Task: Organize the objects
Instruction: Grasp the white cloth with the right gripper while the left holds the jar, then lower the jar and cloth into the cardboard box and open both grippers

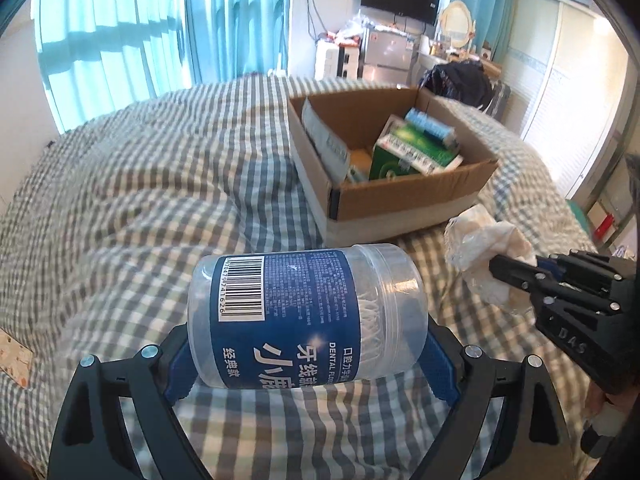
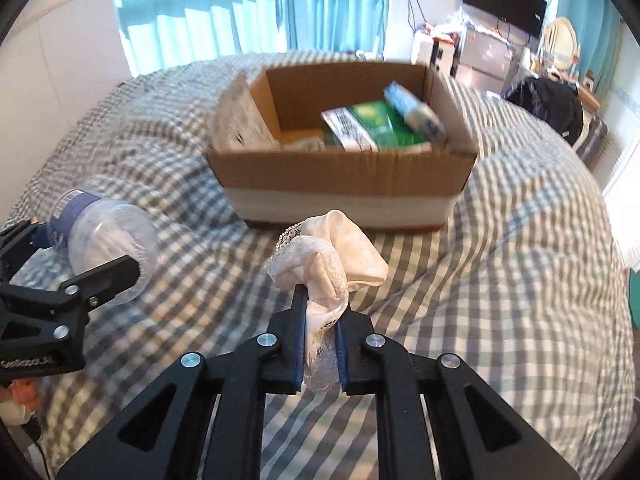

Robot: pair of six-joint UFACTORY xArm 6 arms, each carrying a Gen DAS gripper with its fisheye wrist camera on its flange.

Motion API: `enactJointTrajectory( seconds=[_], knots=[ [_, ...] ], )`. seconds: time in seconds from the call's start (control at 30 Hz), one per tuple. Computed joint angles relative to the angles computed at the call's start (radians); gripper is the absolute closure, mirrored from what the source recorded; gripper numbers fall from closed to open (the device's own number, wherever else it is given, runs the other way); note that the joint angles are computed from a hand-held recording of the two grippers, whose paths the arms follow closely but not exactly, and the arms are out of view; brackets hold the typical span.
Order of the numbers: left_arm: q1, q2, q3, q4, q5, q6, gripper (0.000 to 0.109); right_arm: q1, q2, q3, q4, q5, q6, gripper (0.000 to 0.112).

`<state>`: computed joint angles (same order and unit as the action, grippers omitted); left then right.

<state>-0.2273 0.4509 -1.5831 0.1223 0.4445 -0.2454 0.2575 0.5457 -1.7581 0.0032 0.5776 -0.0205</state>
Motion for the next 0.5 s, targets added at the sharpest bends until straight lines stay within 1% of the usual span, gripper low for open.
enactJointTrajectory(
  seconds=[0.1, 0.17, 0.27, 0.33, 0.4, 0.5],
  knots=[
    [0.0, -0.035, 0.009, 0.011, -0.006, -0.011, 0.016, 0.005, -0.062, 0.036, -0.02, -0.026, 0.0, 0.101],
    [-0.002, -0.056, 0.006, -0.029, -0.01, 0.02, 0.016, 0.009, -0.098, 0.047, -0.041, -0.039, 0.008, 0.101],
    [-0.006, -0.074, -0.027, -0.052, -0.011, 0.052, 0.016, 0.013, -0.147, 0.055, -0.071, -0.064, 0.025, 0.101],
    [-0.009, -0.066, -0.086, -0.073, 0.004, 0.084, 0.016, 0.018, -0.167, 0.038, -0.09, -0.069, 0.022, 0.101],
    [-0.008, -0.05, -0.149, -0.045, 0.018, 0.085, 0.016, 0.023, -0.164, -0.013, -0.138, -0.062, 0.028, 0.101],
    [-0.006, 0.016, -0.307, 0.018, 0.064, 0.073, 0.016, 0.027, -0.118, -0.145, -0.125, -0.033, -0.011, 0.101]
  ],
)
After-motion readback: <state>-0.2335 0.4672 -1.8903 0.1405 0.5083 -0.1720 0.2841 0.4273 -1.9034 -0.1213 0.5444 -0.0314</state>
